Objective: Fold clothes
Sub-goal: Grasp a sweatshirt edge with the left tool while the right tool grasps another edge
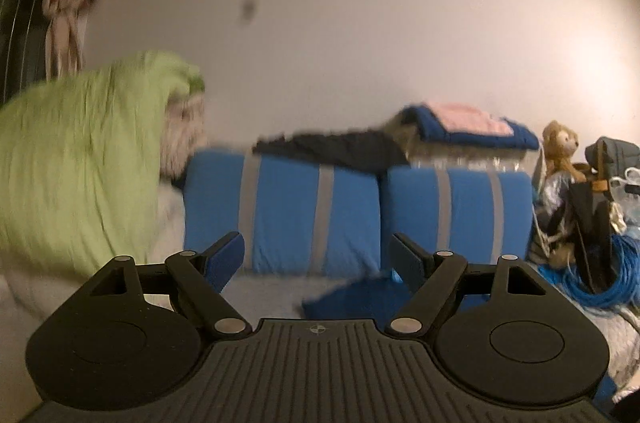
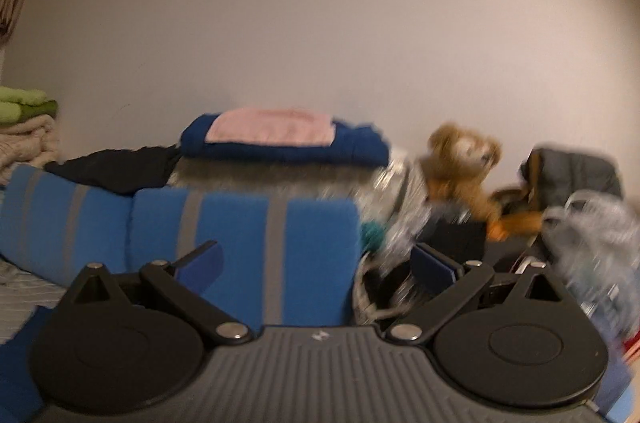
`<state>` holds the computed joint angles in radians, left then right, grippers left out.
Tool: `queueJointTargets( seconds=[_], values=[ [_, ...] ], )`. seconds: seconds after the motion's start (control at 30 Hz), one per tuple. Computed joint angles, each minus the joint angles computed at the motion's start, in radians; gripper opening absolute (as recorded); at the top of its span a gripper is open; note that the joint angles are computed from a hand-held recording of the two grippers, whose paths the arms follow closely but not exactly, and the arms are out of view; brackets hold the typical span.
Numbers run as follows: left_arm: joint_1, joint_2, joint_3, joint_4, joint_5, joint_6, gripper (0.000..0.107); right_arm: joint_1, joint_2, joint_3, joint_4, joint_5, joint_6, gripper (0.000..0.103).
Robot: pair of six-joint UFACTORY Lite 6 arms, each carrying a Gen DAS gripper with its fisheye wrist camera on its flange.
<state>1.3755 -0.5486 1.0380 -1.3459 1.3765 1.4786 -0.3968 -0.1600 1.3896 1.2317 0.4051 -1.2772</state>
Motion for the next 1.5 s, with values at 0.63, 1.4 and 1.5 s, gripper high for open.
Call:
queueJointTargets(
  seconds=[0.63, 1.4, 1.5],
  values=[
    [-0.201, 0.403, -0.37, 0.297, -0.076, 0.003, 0.061, 0.085, -0.177, -0.498, 0.125, 0.14, -0.224, 0.103],
    [-0.198, 0.626, -0.298, 0.305, 0.034, -0.125, 0.006, -0.111, -0.183, -0.786, 0.024, 0.433, -0.153, 0.099],
    [-0.208, 0.628, -0.296, 0.299, 0.026, -0.125, 0.007, -0.142, -0.109, -0.801, 0.012, 0.516, -0.16, 0.095]
  ],
)
